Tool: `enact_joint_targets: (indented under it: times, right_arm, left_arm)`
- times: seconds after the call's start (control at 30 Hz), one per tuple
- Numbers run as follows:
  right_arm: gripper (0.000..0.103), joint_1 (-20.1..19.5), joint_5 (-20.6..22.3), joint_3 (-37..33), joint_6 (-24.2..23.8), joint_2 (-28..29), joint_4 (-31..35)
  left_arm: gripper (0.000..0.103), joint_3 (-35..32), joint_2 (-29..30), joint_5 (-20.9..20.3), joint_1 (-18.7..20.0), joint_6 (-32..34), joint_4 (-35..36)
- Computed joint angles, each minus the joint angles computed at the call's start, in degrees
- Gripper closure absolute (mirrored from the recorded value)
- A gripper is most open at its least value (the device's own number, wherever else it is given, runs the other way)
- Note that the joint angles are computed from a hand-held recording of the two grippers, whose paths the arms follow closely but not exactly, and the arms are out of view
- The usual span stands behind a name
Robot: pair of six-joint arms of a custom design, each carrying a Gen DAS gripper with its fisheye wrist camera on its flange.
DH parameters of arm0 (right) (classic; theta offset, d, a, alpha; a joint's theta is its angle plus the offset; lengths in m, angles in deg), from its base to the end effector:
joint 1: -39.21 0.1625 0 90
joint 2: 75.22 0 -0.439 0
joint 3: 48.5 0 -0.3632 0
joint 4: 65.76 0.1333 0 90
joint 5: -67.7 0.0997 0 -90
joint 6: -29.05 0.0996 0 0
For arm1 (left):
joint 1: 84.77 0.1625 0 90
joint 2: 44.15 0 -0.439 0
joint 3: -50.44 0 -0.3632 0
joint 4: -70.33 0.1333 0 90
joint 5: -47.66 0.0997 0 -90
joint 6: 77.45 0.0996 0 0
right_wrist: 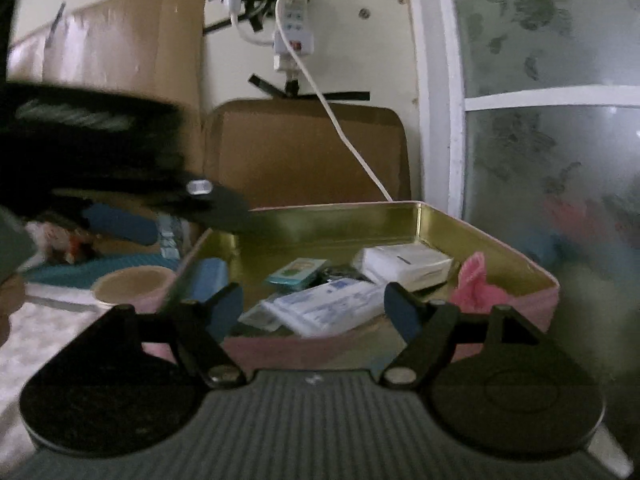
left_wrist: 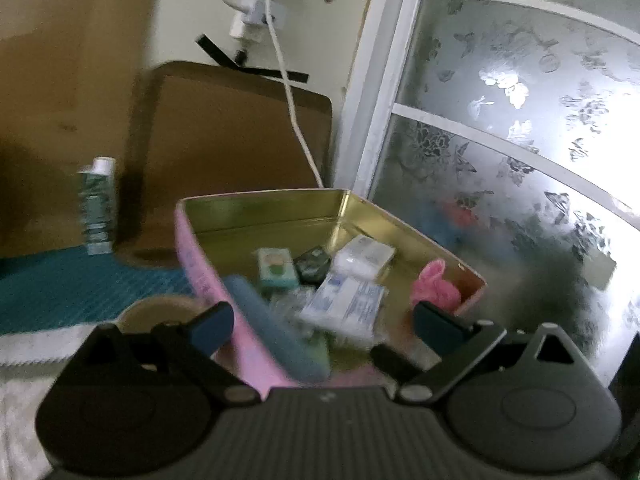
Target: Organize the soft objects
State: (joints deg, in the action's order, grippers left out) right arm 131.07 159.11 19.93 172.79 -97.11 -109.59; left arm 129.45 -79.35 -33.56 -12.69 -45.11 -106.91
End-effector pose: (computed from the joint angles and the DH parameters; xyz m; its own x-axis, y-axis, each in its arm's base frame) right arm 0.1552 -0.7473 -0.0418 -0.8054 -0.0343 0.5917 -0.5927 0.0334 -0.8048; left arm -0.0928 -0.7697 0.1612 -0.7022 0.5422 -0.4614 0.7091 0.4745 -0.5215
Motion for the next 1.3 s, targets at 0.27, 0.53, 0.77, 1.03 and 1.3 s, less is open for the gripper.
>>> enact_joint_targets:
  times: [0.27, 0.53, 0.77, 1.03, 1.3]
  right_arm:
    - [0.020, 1.84, 1.63, 6.19, 6.26, 0.51, -4.59]
    - [0.020, 4.24, 3.68, 5.70, 5.86, 2.32, -1.59]
    - [0.017, 5.23, 4.15, 7.32, 8.08, 2.38, -3.00]
    - [0.015, 5.90, 5.44, 7.30, 8.22, 2.63, -2.12]
    - [0.015, 6.62, 3.98, 1.66, 3.49, 4.31, 4.70]
  left_arm:
    - [0.001, 14.90, -7.20, 5.55, 1.84, 1.24, -10.98]
    - [0.001, 21.26, -10.73, 7.30, 4.00, 0.25, -14.24]
    - [0.000, 25.71, -12.97, 8.91, 4.59, 0.28, -19.00]
    - [0.000, 26.66, -13.94, 8.62, 5.34, -0.89, -20.55]
    - [0.000, 25.74, -14.20, 9.12, 6.69, -1.93, -21.32]
